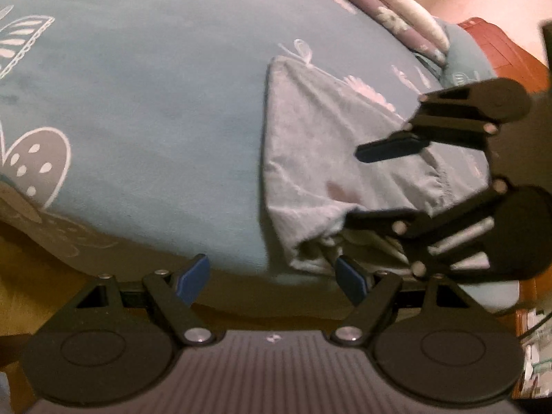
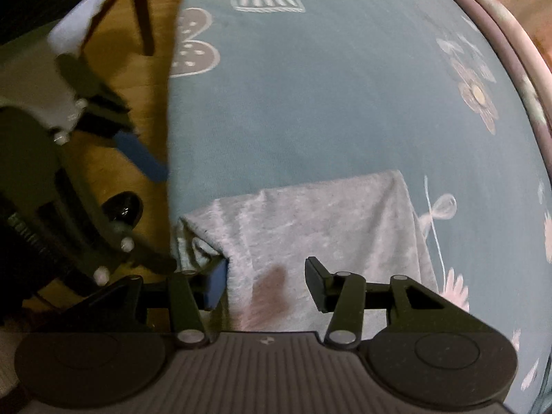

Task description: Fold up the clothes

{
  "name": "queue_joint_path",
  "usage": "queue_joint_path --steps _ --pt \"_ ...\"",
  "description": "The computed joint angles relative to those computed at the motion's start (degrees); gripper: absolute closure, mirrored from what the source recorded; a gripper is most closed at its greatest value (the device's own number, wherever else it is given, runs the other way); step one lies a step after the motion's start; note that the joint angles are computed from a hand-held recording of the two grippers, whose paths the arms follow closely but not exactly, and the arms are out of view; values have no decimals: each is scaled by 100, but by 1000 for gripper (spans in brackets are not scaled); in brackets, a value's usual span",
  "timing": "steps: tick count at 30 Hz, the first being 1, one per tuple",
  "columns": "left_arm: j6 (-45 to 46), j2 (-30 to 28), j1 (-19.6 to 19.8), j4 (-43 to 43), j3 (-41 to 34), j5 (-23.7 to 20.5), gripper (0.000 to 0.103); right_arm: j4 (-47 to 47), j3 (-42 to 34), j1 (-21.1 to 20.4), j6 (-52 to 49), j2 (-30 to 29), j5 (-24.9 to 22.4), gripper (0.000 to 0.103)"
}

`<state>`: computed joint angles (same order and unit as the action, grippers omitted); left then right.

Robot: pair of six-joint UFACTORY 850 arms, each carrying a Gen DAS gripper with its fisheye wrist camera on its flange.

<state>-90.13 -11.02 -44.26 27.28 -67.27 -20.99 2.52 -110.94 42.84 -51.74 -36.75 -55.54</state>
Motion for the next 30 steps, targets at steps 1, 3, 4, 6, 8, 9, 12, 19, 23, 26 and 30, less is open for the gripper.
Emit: queue_joint_path --steps 1,3,4,6,8,9,12,19,23,26,30 --pt "-213 13 24 89 37 83 22 20 48 -5 -135 26 50 49" --pt "-678 76 78 244 173 341 18 50 187 -21 -436 108 196 49" --pt "-989 106 96 399 243 460 18 45 248 -24 -527 145 269 48" --pt "-1342 191 115 651 324 619 18 117 330 -45 -738 200 357 48" --pt "-1524 94 56 877 131 182 17 117 396 -26 -808 231 457 48" --pt "-1283 -18 33 672 -57 -182 17 145 410 -23 -852 240 480 48" --pt "-834 -257 42 141 -441 -698 17 137 481 -6 -812 276 576 48" --pt "525 -500 -144 185 -1055 -1602 17 273 578 -72 -711 353 762 48" --pt "1877 -996 -321 438 -1871 -2656 17 654 814 -179 -1215 485 1019 48" --pt "2136 -1182 -293 354 -2113 -2649 17 854 1032 -244 -1539 584 1251 48" --pt "2508 -1412 -246 301 -2355 -2917 17 1022 1325 -293 -1728 698 1532 48"
